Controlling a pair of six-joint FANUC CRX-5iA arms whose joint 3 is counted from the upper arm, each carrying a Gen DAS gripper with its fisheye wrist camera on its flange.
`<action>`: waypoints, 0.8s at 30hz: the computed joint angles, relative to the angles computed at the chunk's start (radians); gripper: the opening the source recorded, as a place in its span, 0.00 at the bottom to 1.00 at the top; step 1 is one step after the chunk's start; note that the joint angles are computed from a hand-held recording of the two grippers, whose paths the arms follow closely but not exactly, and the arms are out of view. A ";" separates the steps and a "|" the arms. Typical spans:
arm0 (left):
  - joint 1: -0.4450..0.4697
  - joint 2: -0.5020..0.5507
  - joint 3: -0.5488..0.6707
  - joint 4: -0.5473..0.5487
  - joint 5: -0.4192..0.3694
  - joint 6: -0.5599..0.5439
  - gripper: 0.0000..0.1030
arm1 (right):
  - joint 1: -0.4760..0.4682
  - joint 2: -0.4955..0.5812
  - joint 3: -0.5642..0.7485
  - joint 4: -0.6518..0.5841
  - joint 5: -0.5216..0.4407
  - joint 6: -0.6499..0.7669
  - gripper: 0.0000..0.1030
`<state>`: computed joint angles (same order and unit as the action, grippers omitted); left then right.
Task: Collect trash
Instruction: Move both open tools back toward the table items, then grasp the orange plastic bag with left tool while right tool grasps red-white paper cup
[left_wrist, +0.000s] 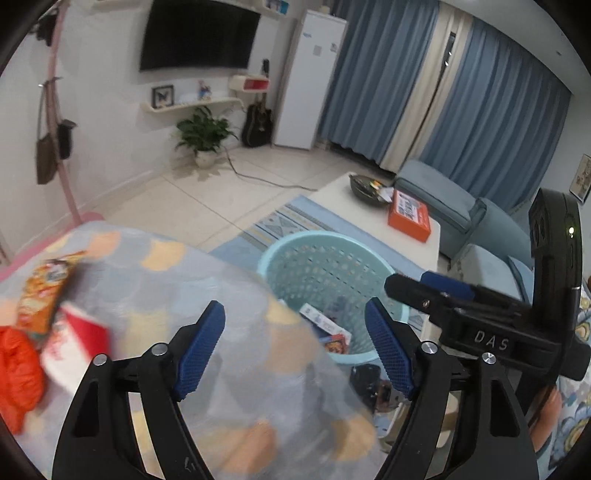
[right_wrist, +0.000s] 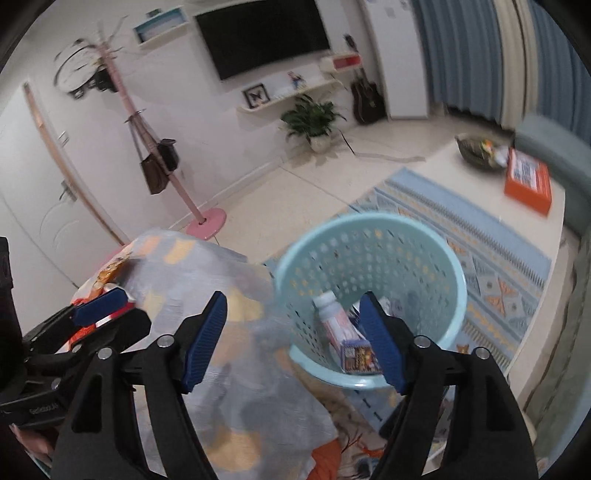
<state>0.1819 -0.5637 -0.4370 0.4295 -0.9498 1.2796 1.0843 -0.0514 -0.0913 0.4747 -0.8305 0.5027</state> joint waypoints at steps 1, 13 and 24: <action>0.023 -0.022 -0.008 0.008 -0.008 -0.012 0.75 | 0.014 0.004 0.009 0.011 0.002 0.005 0.71; 0.554 -0.256 -0.102 0.171 -0.170 -0.220 0.80 | 0.140 0.074 0.103 0.120 0.083 0.074 0.74; 0.989 -0.257 -0.177 0.187 -0.264 -0.408 0.82 | 0.174 0.243 0.287 0.045 0.072 0.134 0.78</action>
<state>1.1712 -0.8203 -0.6143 0.6167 -1.2138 0.8713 1.2587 0.1916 0.1955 0.5198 -0.7582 0.6370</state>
